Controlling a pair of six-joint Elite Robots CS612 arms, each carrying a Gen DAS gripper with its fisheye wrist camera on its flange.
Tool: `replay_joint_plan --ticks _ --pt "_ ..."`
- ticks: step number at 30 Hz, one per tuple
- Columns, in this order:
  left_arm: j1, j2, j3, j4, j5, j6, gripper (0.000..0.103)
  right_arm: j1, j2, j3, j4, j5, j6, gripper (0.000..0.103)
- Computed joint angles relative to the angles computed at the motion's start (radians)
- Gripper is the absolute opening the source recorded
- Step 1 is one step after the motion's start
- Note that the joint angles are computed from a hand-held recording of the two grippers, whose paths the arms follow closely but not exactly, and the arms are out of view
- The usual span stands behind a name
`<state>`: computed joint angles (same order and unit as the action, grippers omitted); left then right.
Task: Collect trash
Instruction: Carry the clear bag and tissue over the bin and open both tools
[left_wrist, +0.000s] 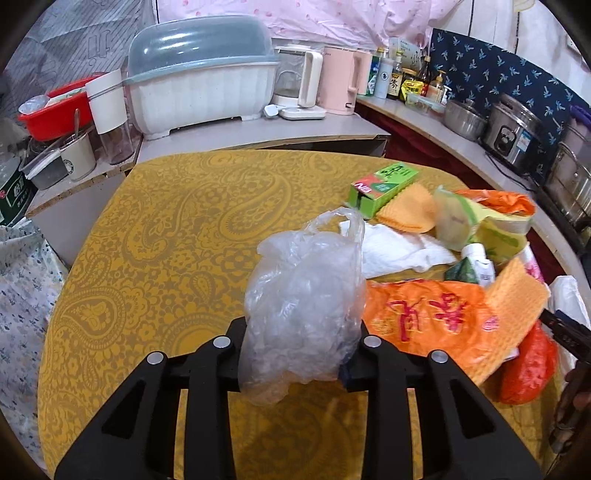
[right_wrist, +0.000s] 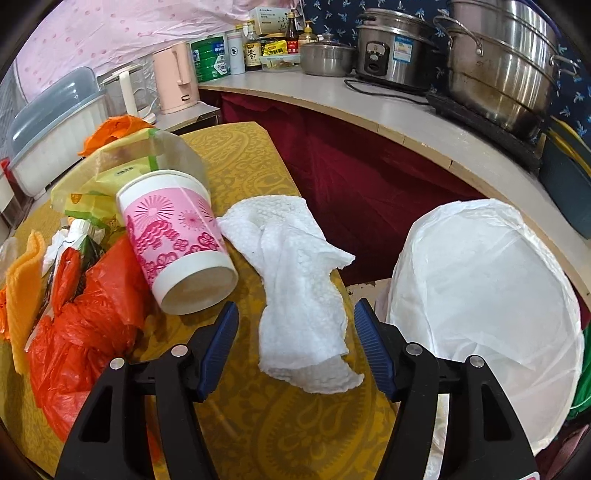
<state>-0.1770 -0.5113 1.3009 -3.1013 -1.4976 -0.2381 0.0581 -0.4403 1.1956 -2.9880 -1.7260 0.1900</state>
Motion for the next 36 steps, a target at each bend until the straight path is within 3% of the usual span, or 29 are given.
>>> replay_joint_plan --ticks 4,7,10,19,26,36 --pt "-0.011 -0.020 0.027 -0.030 0.003 0.010 0.030 -0.009 0.010 -0.014 0.029 0.034 0.015 0.047" --pt "-0.017 -0.035 0.045 -0.049 -0.006 0.010 0.030 -0.011 0.004 0.001 0.014 0.053 0.011 0.021" --pt "-0.024 -0.050 0.065 -0.068 -0.013 0.011 0.030 -0.017 -0.016 0.033 -0.014 0.086 0.023 0.013" --pt "-0.067 -0.118 0.156 -0.167 -0.049 0.047 0.030 -0.029 -0.125 0.190 -0.229 0.094 0.045 0.011" --pt "-0.120 -0.165 0.208 -0.234 -0.117 0.107 0.030 -0.059 -0.216 0.328 -0.398 0.086 0.078 0.011" --pt "-0.207 -0.176 0.205 -0.235 -0.231 0.187 0.030 -0.113 -0.307 0.491 -0.540 0.027 0.116 0.011"
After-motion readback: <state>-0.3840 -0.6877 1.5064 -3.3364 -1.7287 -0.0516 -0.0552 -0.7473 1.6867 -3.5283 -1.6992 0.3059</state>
